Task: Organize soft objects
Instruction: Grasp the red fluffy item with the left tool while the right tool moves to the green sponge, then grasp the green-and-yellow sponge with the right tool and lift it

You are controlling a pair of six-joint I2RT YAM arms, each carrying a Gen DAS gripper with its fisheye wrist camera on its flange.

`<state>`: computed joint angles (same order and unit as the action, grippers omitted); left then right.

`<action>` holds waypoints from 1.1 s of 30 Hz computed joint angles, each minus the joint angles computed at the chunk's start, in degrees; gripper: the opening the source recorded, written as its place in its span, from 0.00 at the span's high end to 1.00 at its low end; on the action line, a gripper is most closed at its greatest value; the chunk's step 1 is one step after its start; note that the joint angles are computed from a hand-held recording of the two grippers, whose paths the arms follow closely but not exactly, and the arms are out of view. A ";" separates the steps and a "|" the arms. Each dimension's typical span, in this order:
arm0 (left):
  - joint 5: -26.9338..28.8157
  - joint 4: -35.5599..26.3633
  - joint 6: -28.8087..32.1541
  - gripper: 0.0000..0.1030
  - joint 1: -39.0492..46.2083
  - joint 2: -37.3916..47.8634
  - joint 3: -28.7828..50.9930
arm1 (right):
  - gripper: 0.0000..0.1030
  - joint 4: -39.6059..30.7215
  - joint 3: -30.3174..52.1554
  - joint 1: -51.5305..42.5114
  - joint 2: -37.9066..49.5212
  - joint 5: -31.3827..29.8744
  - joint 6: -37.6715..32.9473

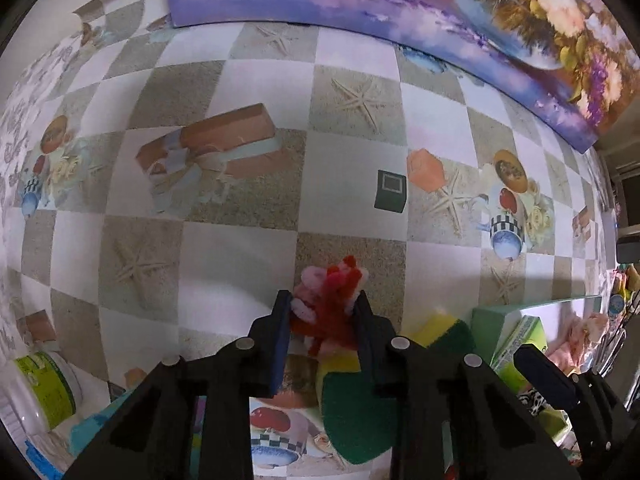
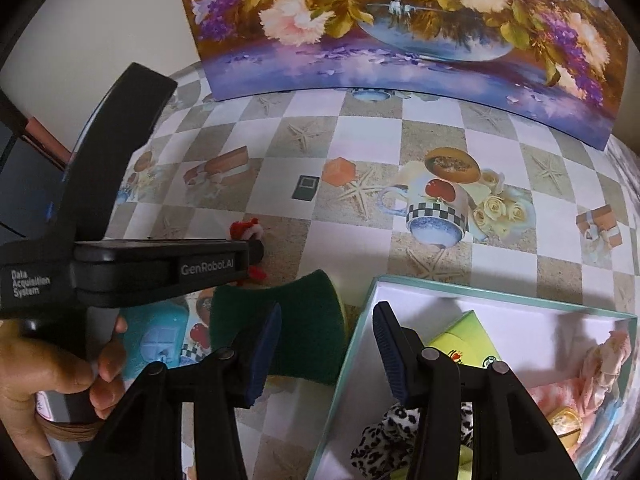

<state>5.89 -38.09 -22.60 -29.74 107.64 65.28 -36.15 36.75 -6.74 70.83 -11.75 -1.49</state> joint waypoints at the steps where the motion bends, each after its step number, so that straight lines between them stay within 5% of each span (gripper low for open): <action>1: 0.11 0.17 -0.51 0.70 0.18 -1.28 -0.70 | 0.50 -0.38 0.05 0.48 -0.42 0.12 0.18; 13: 1.22 -3.15 1.21 0.70 9.86 -32.98 -12.44 | 0.48 -4.57 -1.28 14.23 -2.31 2.23 9.87; 22: 13.68 -10.69 15.93 0.70 33.10 -57.10 -24.56 | 0.44 -3.61 -1.54 21.41 0.83 5.36 18.84; 29: 21.69 -14.96 30.35 0.70 52.06 -60.40 -30.66 | 0.44 0.59 -2.45 22.31 4.51 6.77 24.73; 31: 21.99 -14.53 31.88 0.70 53.79 -59.83 -31.64 | 0.50 1.42 -2.76 21.83 4.78 6.32 25.58; 33: 22.56 -14.10 32.84 0.70 54.80 -58.81 -32.32 | 0.69 2.23 -3.13 21.11 4.85 6.05 26.06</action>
<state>28.45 -52.19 10.25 25.06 48.83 32.96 -33.92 33.62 14.37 75.68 -5.70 24.57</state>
